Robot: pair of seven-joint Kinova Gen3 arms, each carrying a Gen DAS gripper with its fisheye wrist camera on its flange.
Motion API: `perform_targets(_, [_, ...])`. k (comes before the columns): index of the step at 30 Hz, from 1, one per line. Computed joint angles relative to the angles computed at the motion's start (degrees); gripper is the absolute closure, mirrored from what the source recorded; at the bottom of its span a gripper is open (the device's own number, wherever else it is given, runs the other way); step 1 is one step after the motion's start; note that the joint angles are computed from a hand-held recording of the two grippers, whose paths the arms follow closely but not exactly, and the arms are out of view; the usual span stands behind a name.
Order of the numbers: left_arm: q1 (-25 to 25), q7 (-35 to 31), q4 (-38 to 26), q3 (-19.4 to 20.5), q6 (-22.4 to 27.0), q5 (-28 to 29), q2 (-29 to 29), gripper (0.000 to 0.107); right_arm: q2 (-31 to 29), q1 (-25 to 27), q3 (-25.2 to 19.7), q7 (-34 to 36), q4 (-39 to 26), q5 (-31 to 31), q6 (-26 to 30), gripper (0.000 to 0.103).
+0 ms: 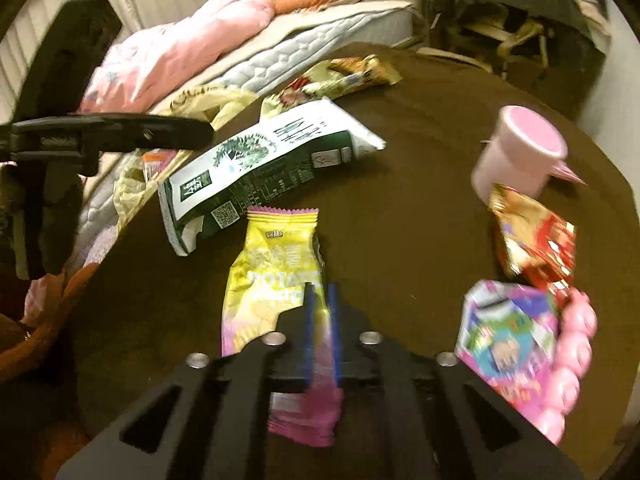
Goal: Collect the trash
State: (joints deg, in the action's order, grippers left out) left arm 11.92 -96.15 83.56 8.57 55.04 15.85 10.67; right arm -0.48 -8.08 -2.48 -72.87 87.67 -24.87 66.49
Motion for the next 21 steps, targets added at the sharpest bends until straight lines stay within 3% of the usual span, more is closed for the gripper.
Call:
perform_targets(8, [7.8,6.3,-8.5,-0.3,2.6,-12.4,7.0,0.030,-5.9,1.1,1.9,-3.6,3.9,-0.2,-2.2,0.097])
perform_targets(11, [10.4,9.7,-10.8,-1.7,3.9,-16.3,9.0,0.039,-6.8,1.0,2.3,-5.0,5.3,-0.4,-3.8,0.096])
perform_targets(13, [8.9,9.7,-12.1,-0.8,5.8,-14.9,10.2,0.047,-7.3,1.5,0.9,-5.7,6.2,0.2,-5.4,0.089])
perform_targets(15, [7.0,9.0,-11.9,0.2,6.4,-12.5,10.2,0.051,-6.5,-0.4,2.9,-3.3,6.6,-2.9,-4.9,0.057])
perform_targets(18, [7.6,9.6,-9.8,-0.8,5.4,-13.0,8.4,0.051,-4.0,-2.0,2.6,-2.9,5.3,-3.9,-4.3,0.054])
perform_targets(21, [6.6,9.5,-7.8,-0.8,5.1,-12.4,6.6,0.051,-0.4,-3.2,-1.4,-6.3,1.9,2.0,-3.2,0.054])
